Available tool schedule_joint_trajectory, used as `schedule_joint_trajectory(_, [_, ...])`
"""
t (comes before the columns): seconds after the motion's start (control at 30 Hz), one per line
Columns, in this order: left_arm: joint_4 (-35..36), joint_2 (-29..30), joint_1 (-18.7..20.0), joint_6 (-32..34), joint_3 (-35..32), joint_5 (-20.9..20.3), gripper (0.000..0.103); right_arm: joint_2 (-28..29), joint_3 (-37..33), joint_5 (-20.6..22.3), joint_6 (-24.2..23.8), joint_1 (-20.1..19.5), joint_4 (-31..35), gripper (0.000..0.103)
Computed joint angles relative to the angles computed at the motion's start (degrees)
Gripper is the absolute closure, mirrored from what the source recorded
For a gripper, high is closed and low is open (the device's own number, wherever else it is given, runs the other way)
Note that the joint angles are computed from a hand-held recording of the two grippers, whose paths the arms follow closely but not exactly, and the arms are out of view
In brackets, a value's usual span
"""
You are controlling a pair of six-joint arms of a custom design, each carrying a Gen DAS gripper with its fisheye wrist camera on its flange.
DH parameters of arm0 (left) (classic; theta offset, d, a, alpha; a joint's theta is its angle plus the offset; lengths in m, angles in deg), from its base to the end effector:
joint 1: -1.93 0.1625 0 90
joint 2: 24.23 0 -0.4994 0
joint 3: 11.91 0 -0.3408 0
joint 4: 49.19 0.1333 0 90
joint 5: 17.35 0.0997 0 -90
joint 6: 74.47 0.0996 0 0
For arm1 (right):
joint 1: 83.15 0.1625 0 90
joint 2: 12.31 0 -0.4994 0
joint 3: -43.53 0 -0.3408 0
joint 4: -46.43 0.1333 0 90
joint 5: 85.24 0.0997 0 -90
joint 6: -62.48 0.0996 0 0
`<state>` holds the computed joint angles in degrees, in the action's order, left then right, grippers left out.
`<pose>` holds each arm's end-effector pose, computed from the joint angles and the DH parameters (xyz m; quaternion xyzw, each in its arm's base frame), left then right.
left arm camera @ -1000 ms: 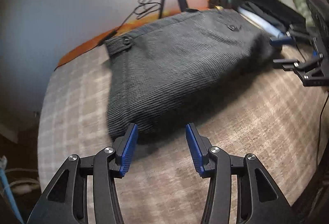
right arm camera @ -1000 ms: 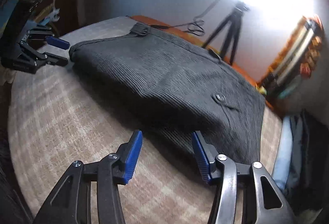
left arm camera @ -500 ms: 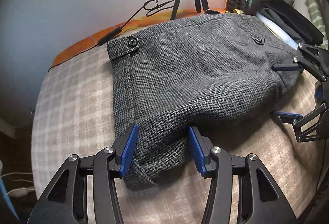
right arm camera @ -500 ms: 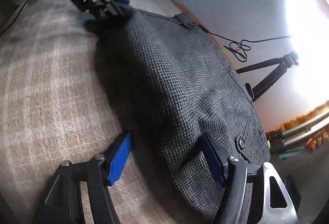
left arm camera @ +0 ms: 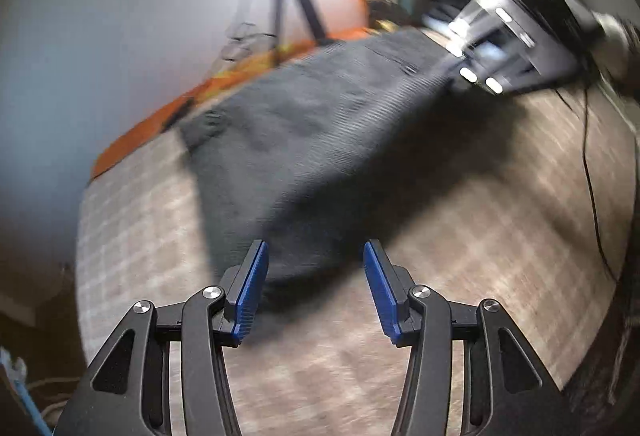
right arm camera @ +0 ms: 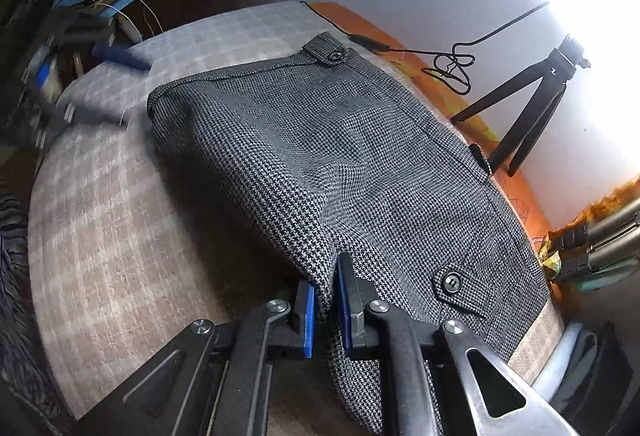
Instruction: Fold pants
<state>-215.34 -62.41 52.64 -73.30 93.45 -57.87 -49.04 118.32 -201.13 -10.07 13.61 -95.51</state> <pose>-0.2393 -0.6225 0.1087 0.2824 0.8609 -0.2034 0.3712 0.1818 -0.7708 0.1880 0.5965 -0.7621 -0.0219 0.2507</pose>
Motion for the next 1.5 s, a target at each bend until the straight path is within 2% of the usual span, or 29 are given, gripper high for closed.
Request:
schedule_joint_trajectory(0.17, [3.54, 4.17, 1.88, 0.17, -5.03, -0.85, 0.051, 0.65, -0.85, -0.36, 2.28, -0.31, 1.71, 0.095])
schedule_joint_trajectory(0.27, [5.24, 6.64, 3.47, 1.51, -8.31, 0.33, 0.051, 1.11, -2.39, 0.48, 4.25, -0.70, 3.57, 0.095])
schedule_joint_trajectory(0.33, [4.31, 7.23, 4.14, 2.95, -9.12, -0.21, 0.053, 1.27, -2.68, 0.71, 4.47, -0.81, 3.56, 0.095])
schedule_joint_trajectory(0.37, [4.84, 7.10, 4.51, 3.38, -9.83, -1.24, 0.059, 1.34, -2.43, 0.64, 4.05, -0.80, 2.83, 0.095])
schedule_joint_trajectory(0.4, [5.96, 6.92, 4.64, 3.26, -10.44, -1.07, 0.078, 1.46, -2.39, 0.41, 3.97, -0.78, 2.60, 0.095])
schedule_joint_trajectory(0.43, [7.52, 6.51, 4.72, 2.56, -10.97, -1.00, 0.091, 1.54, -2.39, 0.20, 3.94, -0.76, 2.53, 0.095])
schedule_joint_trajectory(0.5, [11.13, 3.46, 5.35, -0.86, -11.55, -6.57, 0.093, 1.41, -2.33, 0.10, 3.98, -0.71, 2.95, 0.094])
schedule_joint_trajectory(0.57, [10.35, 1.79, 4.87, -1.11, -11.05, -7.29, 0.093, 1.18, -1.69, -0.11, 3.07, -0.50, 1.50, 0.093])
schedule_joint_trajectory(0.6, [8.92, 0.46, 4.29, -0.66, -10.17, -7.33, 0.093, 1.11, -1.53, -0.03, 2.55, -0.40, 0.58, 0.082])
schedule_joint_trajectory(0.67, [8.85, -1.97, 3.83, -1.89, -8.93, -9.60, 0.093, 0.60, -0.17, -0.03, 1.98, -0.15, -2.78, 0.070])
schedule_joint_trajectory(0.7, [8.82, -3.10, 3.65, -2.25, -8.17, -10.68, 0.091, 0.15, 0.52, 0.13, 1.85, -0.09, -3.83, 0.069])
schedule_joint_trajectory(0.77, [7.91, -3.55, 2.74, -1.96, -7.08, -8.50, 0.090, -1.19, 2.05, 0.88, 1.96, -0.14, -4.24, 0.067])
schedule_joint_trajectory(0.83, [7.50, -4.32, 2.04, -1.46, -5.42, -6.21, 0.089, -2.62, 4.41, 1.58, 1.51, -0.24, -5.56, 0.059])
schedule_joint_trajectory(0.87, [7.02, -4.59, 1.84, -1.68, -4.39, -4.95, 0.089, -3.57, 7.03, 1.70, 0.10, -0.28, -8.68, 0.053])
schedule_joint_trajectory(0.97, [6.20, -4.70, 2.06, -2.87, -2.75, -4.20, 0.087, -5.79, 14.05, 3.42, -4.87, -0.60, -16.92, 0.052])
schedule_joint_trajectory(1.0, [5.58, -4.35, 2.41, -3.20, -2.39, -4.18, 0.087, -6.42, 15.68, 4.27, -5.10, -0.66, -17.90, 0.053])
schedule_joint_trajectory(1.03, [4.62, -3.80, 2.64, -3.31, -2.04, -3.94, 0.087, -6.92, 16.84, 5.35, -4.55, -0.66, -17.98, 0.054])
schedule_joint_trajectory(1.13, [3.43, -2.56, 3.63, -2.57, -2.15, -3.08, 0.084, -8.50, 20.24, 8.49, 1.82, -0.64, -16.99, 0.052])
schedule_joint_trajectory(1.17, [4.11, -2.19, 4.29, -3.29, -2.74, -3.06, 0.084, -9.23, 20.79, 10.58, 4.98, -1.00, -15.12, 0.051])
schedule_joint_trajectory(1.23, [5.46, -1.77, 5.86, -4.79, -4.10, -3.56, 0.084, -9.33, 19.69, 12.62, 12.09, -1.87, -7.32, 0.051])
schedule_joint_trajectory(1.27, [4.97, -1.70, 6.21, -4.72, -4.14, -3.40, 0.084, -9.01, 19.69, 12.69, 13.24, -2.01, -6.19, 0.051])
schedule_joint_trajectory(1.33, [3.43, -1.75, 6.72, -4.45, -4.26, -3.73, 0.084, -7.17, 19.96, 11.25, 14.60, -2.09, -8.13, 0.051])
schedule_joint_trajectory(1.43, [0.54, -2.21, 6.62, -3.05, -3.54, -3.35, 0.084, -4.47, 17.27, 10.78, 18.81, -2.44, -6.23, 0.048])
schedule_joint_trajectory(1.5, [-0.68, -2.79, 6.52, -2.83, -2.94, -3.13, 0.084, -3.12, 15.87, 12.17, 20.77, -2.68, -6.58, 0.048])
